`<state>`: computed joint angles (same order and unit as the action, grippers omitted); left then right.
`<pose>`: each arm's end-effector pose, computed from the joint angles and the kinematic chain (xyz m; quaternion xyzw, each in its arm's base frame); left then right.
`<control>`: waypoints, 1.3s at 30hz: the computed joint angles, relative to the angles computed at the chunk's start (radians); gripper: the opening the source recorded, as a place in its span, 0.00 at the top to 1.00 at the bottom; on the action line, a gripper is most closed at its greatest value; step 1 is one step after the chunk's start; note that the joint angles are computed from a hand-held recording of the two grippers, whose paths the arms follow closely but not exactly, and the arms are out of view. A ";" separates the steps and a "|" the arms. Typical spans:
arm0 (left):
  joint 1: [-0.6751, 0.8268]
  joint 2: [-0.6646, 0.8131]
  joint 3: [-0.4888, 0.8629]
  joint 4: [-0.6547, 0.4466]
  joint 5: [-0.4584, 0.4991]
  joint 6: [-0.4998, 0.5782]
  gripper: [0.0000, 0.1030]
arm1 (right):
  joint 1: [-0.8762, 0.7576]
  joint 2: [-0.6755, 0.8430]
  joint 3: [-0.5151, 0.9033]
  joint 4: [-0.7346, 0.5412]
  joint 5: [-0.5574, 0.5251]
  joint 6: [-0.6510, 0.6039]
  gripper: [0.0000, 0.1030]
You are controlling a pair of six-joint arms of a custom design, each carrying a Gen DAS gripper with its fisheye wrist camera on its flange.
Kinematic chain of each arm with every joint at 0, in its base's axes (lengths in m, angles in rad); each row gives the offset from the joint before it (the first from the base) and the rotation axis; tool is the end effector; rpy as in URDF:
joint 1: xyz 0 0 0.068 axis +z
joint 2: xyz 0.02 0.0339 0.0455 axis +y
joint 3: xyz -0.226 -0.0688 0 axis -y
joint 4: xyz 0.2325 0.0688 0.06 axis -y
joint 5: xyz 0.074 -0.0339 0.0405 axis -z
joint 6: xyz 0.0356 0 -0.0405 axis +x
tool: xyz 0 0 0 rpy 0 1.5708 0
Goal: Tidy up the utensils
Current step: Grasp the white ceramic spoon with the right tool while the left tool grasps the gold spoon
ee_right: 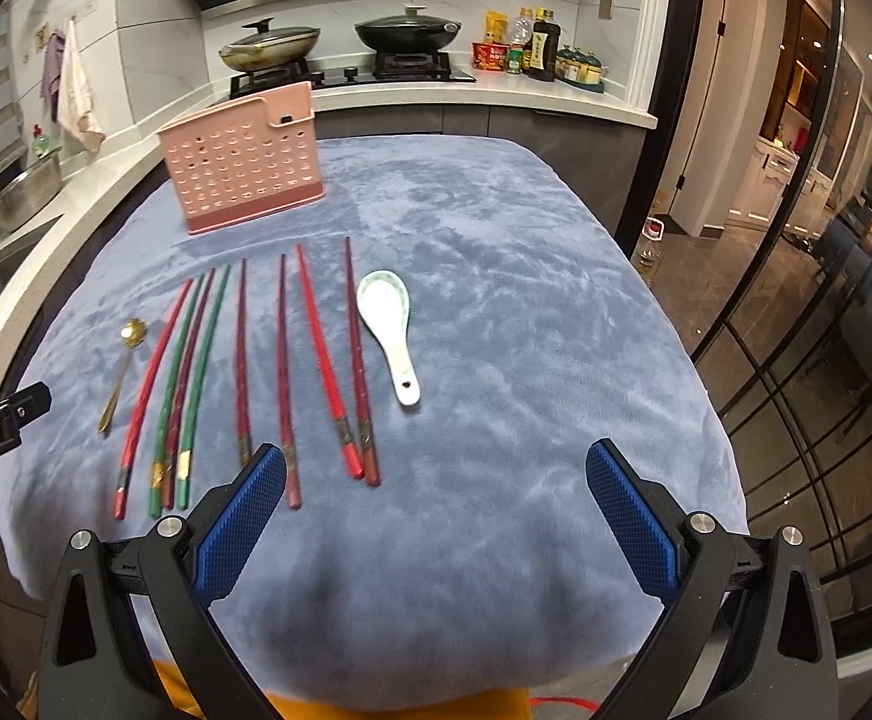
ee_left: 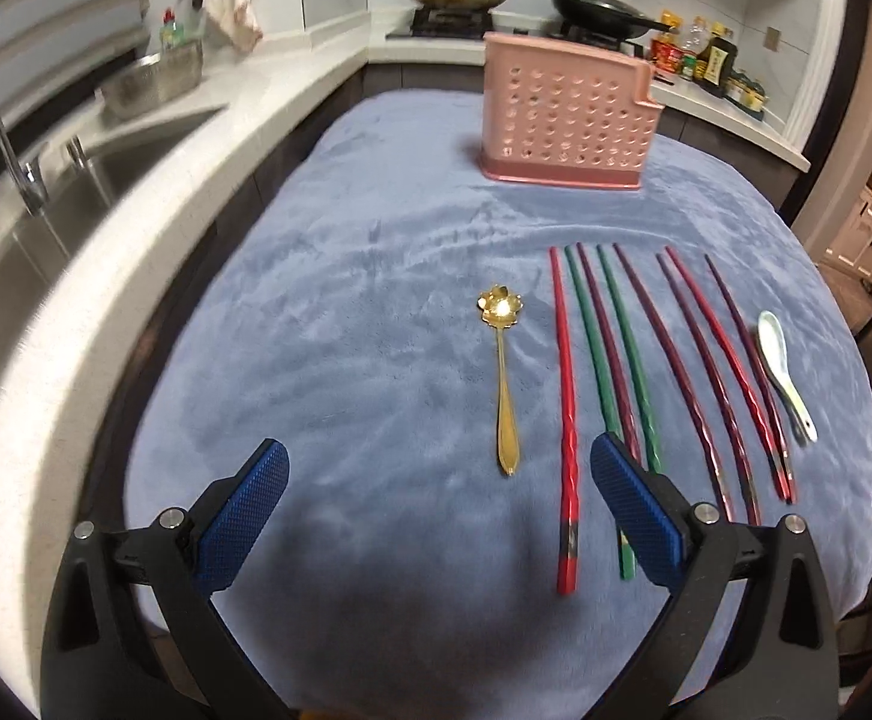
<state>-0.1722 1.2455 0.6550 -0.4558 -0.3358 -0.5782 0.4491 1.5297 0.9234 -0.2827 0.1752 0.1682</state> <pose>0.2268 -0.0275 0.1549 -0.2344 0.9239 0.0565 0.2970 0.2772 0.1267 0.1715 -0.1025 0.9337 0.0226 0.3424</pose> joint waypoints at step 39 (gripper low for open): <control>0.080 0.346 0.061 0.256 0.192 0.101 0.59 | -0.107 0.589 0.456 0.021 -0.316 -0.020 0.87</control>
<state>-0.0919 1.5913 0.7155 -0.1998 -0.1440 -0.4770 0.3421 2.1185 1.3790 -0.2617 -0.1403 0.1480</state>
